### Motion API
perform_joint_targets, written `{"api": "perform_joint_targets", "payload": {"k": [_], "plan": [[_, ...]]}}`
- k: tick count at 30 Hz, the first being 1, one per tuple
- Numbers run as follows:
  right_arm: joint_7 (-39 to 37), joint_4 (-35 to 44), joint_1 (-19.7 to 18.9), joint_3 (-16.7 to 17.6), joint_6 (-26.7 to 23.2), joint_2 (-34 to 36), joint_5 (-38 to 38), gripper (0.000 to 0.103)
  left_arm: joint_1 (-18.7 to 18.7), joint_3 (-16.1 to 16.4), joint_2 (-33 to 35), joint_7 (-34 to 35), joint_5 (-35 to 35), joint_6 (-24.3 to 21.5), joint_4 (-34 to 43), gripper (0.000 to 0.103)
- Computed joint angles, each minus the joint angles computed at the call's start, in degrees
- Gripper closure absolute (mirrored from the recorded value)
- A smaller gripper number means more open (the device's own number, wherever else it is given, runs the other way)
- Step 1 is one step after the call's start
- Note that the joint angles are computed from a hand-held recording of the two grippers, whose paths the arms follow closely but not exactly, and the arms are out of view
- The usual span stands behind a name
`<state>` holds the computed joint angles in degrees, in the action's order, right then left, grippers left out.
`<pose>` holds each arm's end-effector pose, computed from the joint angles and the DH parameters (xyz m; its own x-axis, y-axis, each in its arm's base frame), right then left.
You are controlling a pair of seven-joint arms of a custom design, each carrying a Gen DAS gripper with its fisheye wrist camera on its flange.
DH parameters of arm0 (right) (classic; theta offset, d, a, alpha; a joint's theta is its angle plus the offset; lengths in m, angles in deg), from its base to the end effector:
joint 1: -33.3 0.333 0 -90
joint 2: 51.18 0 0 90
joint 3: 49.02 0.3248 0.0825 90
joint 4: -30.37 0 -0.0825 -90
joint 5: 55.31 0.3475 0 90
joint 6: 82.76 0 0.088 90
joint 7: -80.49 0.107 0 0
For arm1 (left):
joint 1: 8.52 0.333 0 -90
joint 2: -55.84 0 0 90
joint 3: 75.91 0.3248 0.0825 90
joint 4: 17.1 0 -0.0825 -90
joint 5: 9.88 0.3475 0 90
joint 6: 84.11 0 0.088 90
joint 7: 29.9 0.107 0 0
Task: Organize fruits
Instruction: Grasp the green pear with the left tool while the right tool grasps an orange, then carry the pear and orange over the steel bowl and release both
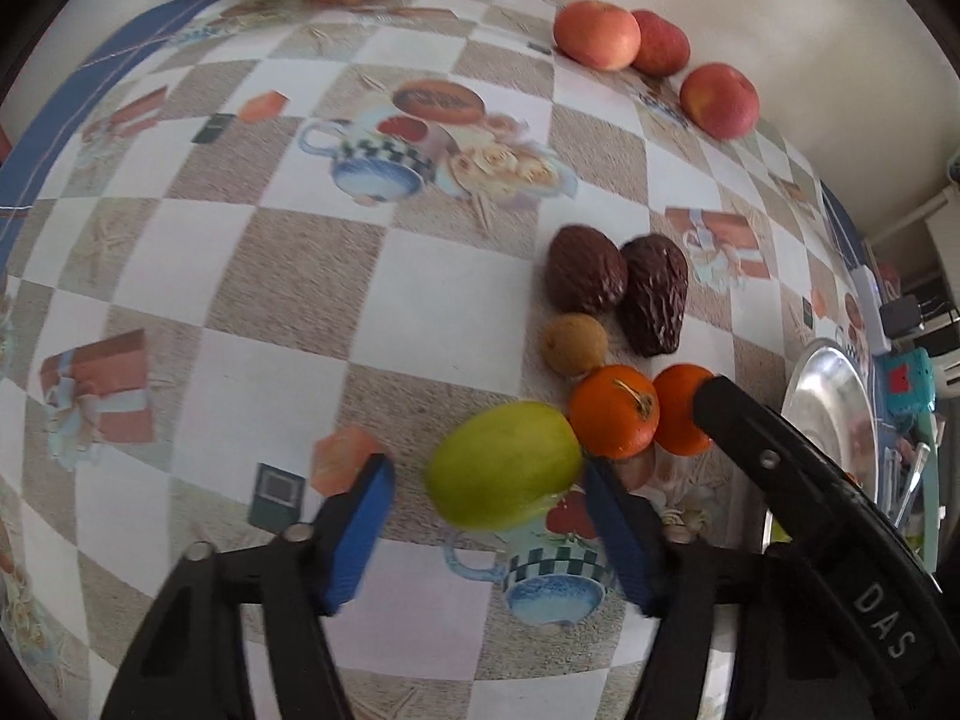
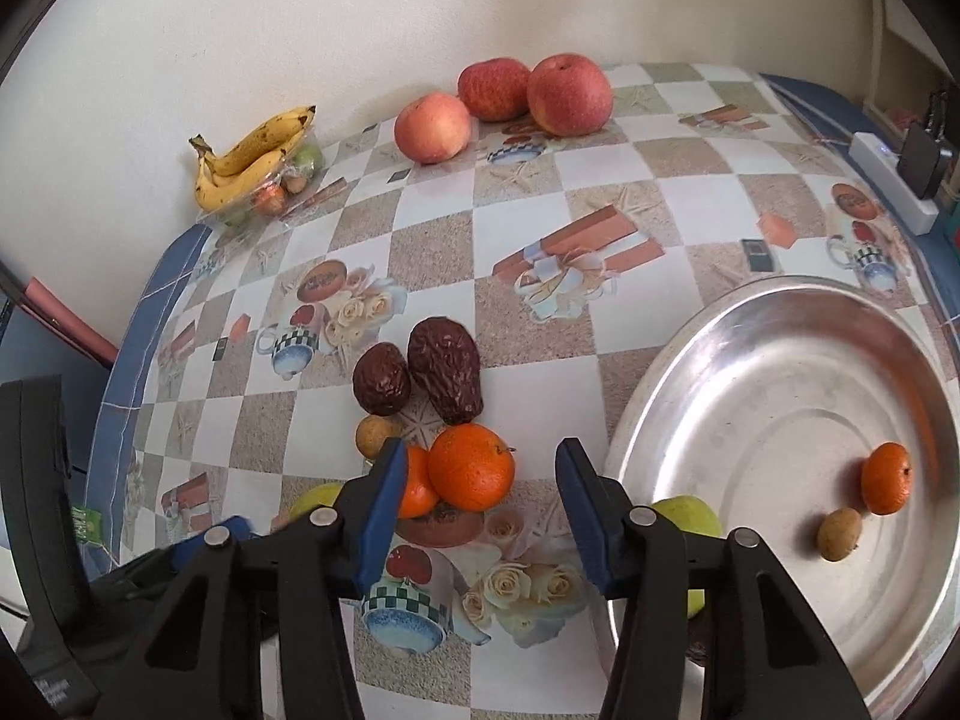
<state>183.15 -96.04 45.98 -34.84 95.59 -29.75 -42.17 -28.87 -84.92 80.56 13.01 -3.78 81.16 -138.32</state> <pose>0.5282 0.2373 0.3106 0.0507 -0.9495 -0.3098 -0.9019 0.0897 -0.4225 0.5157 -0.2913 0.2831 0.1983 -0.9473 0.2515 -0.9395 -0.2568 -0.2265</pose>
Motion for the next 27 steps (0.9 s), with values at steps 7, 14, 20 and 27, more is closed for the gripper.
{"api": "perform_joint_targets", "payload": {"k": [7, 14, 20, 27], "plan": [[-1.29, 2.84, -1.05, 1.34, -2.02, 2.90, 0.59, 0.051, 0.52, -0.84, 0.34, 1.14, -0.94, 0.70, 0.22, 0.049], [-3.29, 4.98, -4.05, 4.39, -2.80, 5.66, 3.43, 0.052, 1.41, -1.10, -0.67, 1.32, -2.99, 1.80, -1.51, 0.049], [-4.94, 4.62, -5.58, 6.21, -2.20, 5.68, 5.73, 0.064, 0.65, 0.69, -1.94, -1.22, -2.57, 2.67, -3.20, 0.049], [-7.64, 3.06, -9.39, 10.43, -0.49, 4.50, 8.99, 0.064, -1.88, 5.08, -4.31, -7.06, 2.19, 5.45, -5.19, 0.050]]}}
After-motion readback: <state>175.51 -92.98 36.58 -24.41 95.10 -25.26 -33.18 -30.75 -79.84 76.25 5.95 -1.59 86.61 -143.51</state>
